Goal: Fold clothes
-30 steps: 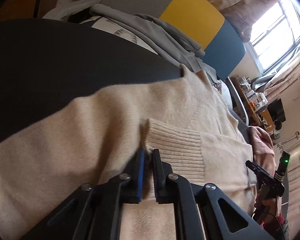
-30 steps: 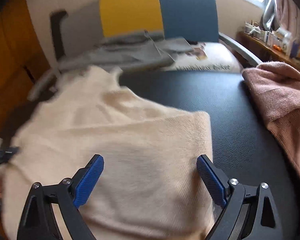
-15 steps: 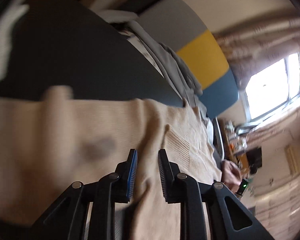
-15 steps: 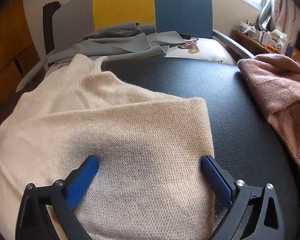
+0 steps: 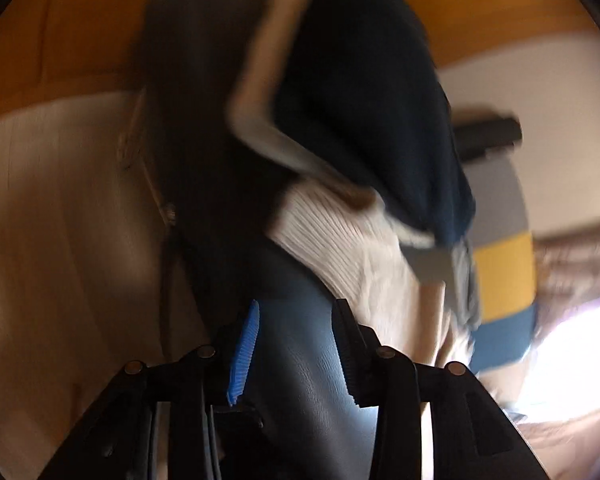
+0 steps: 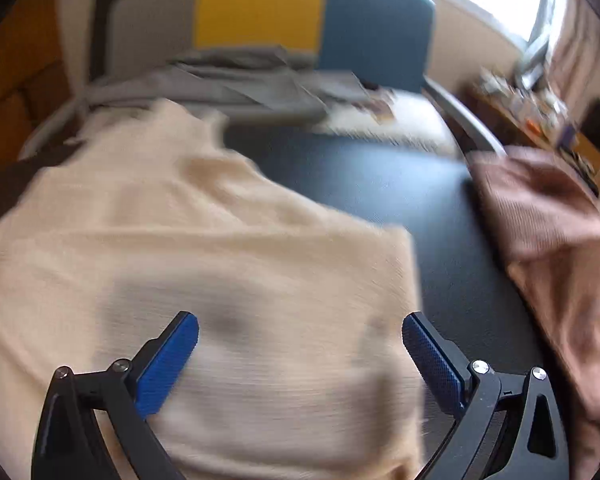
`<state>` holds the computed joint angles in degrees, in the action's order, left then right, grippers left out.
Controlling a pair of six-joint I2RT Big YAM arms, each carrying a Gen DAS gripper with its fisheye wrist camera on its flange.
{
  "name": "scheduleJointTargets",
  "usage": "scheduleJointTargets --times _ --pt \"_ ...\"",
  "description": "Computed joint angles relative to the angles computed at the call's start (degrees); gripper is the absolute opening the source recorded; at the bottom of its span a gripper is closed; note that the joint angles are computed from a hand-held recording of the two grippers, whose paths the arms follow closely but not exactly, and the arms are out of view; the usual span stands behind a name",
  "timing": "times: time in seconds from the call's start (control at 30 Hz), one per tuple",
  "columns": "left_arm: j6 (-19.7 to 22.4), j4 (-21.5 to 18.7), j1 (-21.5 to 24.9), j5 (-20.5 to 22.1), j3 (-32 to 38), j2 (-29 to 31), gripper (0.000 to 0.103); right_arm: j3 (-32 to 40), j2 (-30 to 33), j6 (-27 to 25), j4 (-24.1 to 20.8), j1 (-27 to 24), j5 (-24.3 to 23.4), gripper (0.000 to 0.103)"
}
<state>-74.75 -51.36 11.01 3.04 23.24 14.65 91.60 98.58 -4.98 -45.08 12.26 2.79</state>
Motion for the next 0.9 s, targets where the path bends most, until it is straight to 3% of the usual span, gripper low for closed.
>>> scheduleJointTargets --times 0.1,0.27,0.43,0.6,0.73,0.83,0.9 --pt "1.90 -0.22 3.11 0.23 0.17 0.16 0.039 -0.25 -1.60 -1.88 -0.38 4.75 -2.13 0.103" --pt "3.65 3.28 8.28 5.53 -0.36 1.12 0.041 1.06 -0.19 -2.84 -1.62 13.87 0.59 0.103" --pt "1.12 3.92 7.77 3.88 0.30 2.73 0.047 1.44 2.25 -0.36 -0.51 17.70 4.65 0.103" --pt "-4.77 2.93 0.95 -3.90 1.70 4.40 0.050 0.13 3.51 0.39 1.48 17.60 5.76 0.103" --pt "-10.16 5.00 -7.13 -10.20 2.96 8.27 0.051 -2.42 3.06 4.52 4.62 15.52 -0.34 0.103" --pt "-13.08 8.81 -11.84 -12.44 3.99 13.55 0.051 -3.04 3.03 5.53 5.63 14.55 -3.09 0.103" --pt "-14.41 8.77 -13.96 -15.09 5.47 16.82 0.051 -3.62 2.79 5.19 6.41 14.36 -3.78 0.103"
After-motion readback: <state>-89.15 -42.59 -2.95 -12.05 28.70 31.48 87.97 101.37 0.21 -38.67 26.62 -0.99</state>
